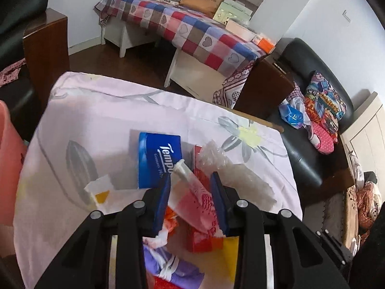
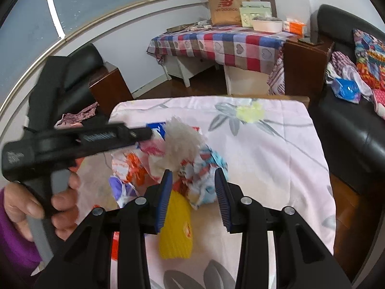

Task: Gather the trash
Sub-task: 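Grasp the pink-white paper packet with the left gripper while the right grasps clear plastic wrap, then carry both items over the pink bucket and open both grippers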

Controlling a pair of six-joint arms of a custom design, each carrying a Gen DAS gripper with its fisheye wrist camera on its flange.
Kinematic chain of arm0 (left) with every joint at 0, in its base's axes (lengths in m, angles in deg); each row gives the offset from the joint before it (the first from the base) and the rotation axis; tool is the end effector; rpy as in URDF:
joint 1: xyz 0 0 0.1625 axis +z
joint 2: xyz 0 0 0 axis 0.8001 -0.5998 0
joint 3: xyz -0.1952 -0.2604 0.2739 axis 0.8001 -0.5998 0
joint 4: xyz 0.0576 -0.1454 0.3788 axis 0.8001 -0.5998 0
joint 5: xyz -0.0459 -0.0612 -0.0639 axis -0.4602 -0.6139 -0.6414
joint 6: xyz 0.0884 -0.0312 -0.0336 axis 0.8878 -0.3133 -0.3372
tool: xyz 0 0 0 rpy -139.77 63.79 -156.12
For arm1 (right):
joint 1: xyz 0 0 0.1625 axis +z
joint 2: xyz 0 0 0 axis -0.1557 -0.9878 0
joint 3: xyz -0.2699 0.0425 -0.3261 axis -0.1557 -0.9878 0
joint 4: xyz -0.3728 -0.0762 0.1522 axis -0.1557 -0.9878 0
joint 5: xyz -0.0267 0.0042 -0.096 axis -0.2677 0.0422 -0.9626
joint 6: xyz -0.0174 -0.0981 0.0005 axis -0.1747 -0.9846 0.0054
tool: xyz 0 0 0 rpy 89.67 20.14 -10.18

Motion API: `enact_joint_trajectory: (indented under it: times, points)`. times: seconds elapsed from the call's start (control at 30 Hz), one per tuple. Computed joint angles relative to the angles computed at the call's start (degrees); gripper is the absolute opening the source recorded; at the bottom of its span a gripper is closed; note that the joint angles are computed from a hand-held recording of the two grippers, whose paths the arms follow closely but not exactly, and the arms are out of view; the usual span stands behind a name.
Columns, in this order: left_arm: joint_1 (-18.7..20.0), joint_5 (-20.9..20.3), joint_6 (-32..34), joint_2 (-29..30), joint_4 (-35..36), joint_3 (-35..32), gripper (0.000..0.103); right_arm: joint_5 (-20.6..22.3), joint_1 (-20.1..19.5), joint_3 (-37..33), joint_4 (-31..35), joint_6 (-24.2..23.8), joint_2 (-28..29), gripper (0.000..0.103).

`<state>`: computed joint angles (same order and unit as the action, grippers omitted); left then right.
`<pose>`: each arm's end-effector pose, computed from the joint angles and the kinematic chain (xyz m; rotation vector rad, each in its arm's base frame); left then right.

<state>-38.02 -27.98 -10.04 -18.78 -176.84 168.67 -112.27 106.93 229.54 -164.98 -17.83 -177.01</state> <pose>-0.3538 -0.2942 0.0570 0.1960 2.6460 -0.7323 0.1267 -0.2020 0.3007 0.5120 -2.5348 0.8263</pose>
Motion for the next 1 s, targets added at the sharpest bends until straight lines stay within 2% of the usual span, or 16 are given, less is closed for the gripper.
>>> enact_joint_trajectory:
  times: [0.03,0.07,0.2,0.47,0.53,0.57,0.6,0.63,0.77,0.87,1.0]
  points:
    - [0.22,-0.25,0.39,0.31,-0.63,-0.01,0.018,0.07,0.33,-0.23,-0.49,0.08,0.88,0.037]
    - [0.38,-0.52,0.69,0.41,-1.06,0.04,0.012,0.15,0.83,-0.54,-1.36,0.17,2.39,0.037]
    - [-0.09,-0.7,1.48,0.67,-3.29,0.86,0.011,-0.66,1.43,-1.15,-5.61,0.05,7.94,0.037]
    - [-1.55,-0.16,2.51,0.0,-3.13,1.34,0.01,1.54,-1.59,-2.17,-7.95,0.09,14.26,0.037]
    - [-2.12,0.06,2.8,-0.24,-3.38,1.57,0.009,2.5,-2.34,-1.81,-8.64,-0.23,14.13,0.037]
    - [-2.59,0.34,2.97,-0.41,-3.04,1.58,0.009,3.12,-2.78,-1.75,-8.42,-0.32,13.8,0.031]
    - [-2.9,0.57,2.98,-0.51,-2.71,1.55,0.009,3.2,-2.9,-1.71,-8.3,-0.31,13.59,0.019]
    - [-3.26,0.75,3.1,-0.66,-2.56,1.56,0.009,3.18,-2.96,-1.69,-8.19,-0.39,13.34,0.016]
    - [-5.26,1.56,2.29,-2.22,-1.5,2.03,0.009,3.03,-2.07,-1.14,-8.74,-0.94,10.92,0.012]
    - [-6.83,2.86,1.26,-3.57,0.99,1.95,0.009,2.14,-0.01,-1.11,-8.5,-0.58,9.17,0.012]
    - [-10.02,5.6,-1.66,-6.47,7.59,1.72,0.009,0.16,3.65,-1.49,-7.73,1.01,8.29,0.012]
